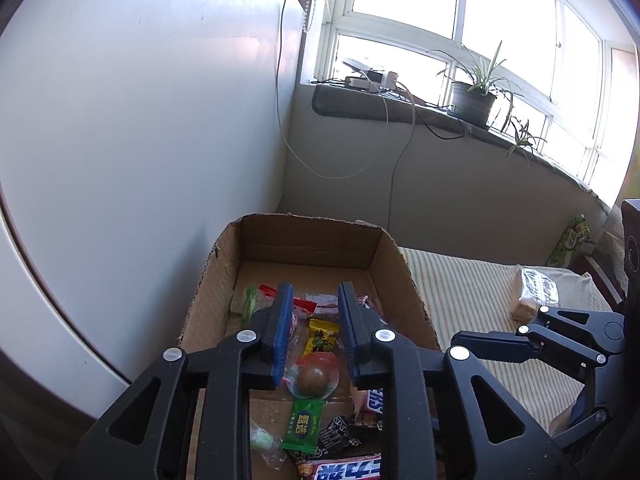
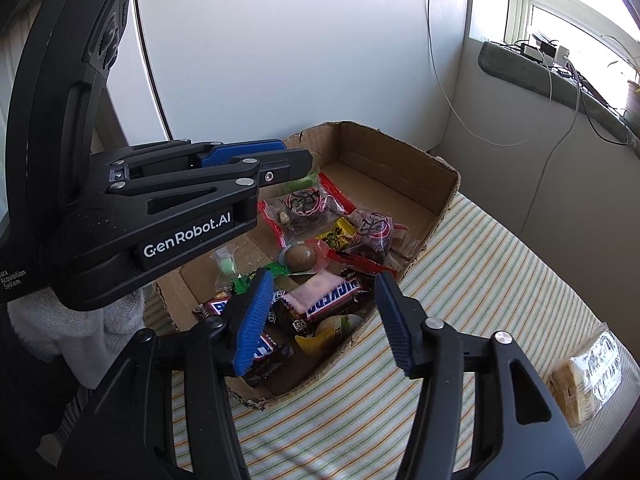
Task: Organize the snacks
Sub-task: 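Lower both tools over the box and open them to drop the packet and candy, then withdraw both open tools from the box toward the bread loaf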
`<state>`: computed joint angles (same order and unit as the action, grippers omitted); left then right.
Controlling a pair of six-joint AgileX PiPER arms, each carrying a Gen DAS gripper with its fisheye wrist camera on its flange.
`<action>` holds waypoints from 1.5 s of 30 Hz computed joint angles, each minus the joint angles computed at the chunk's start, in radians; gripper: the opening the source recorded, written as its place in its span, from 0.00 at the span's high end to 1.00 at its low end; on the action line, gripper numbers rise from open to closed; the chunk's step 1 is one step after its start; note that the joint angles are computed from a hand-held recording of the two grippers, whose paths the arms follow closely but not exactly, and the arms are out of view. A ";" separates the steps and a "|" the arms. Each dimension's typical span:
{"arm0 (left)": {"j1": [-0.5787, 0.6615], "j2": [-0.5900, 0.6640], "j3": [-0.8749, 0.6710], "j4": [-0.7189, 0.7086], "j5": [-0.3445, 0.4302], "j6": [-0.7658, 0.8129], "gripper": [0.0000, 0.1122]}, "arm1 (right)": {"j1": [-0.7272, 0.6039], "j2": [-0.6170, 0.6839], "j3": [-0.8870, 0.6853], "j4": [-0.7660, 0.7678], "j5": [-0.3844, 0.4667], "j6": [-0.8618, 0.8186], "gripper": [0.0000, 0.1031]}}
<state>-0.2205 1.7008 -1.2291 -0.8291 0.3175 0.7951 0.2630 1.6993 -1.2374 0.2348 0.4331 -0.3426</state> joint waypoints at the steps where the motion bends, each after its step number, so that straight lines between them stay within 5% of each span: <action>1: -0.002 -0.002 0.004 0.007 -0.010 -0.009 0.55 | 0.003 -0.006 0.007 -0.009 -0.010 0.004 0.27; 7: -0.001 -0.010 0.007 -0.015 -0.024 0.003 0.39 | 0.009 -0.029 0.029 -0.048 -0.029 0.024 0.14; 13: -0.025 -0.007 -0.007 0.111 -0.040 -0.134 0.31 | -0.004 -0.046 0.049 -0.052 -0.031 0.030 0.12; 35: -0.155 0.021 -0.076 0.374 -0.041 -0.415 0.30 | -0.245 -0.187 0.192 0.184 -0.021 -0.228 0.12; 42: -0.234 0.036 -0.113 0.449 -0.025 -0.496 0.30 | -0.427 -0.208 0.208 0.323 0.014 -0.395 0.12; 45: -0.263 0.057 -0.136 0.371 0.004 -0.432 0.30 | -0.550 -0.180 0.179 0.434 0.081 -0.507 0.08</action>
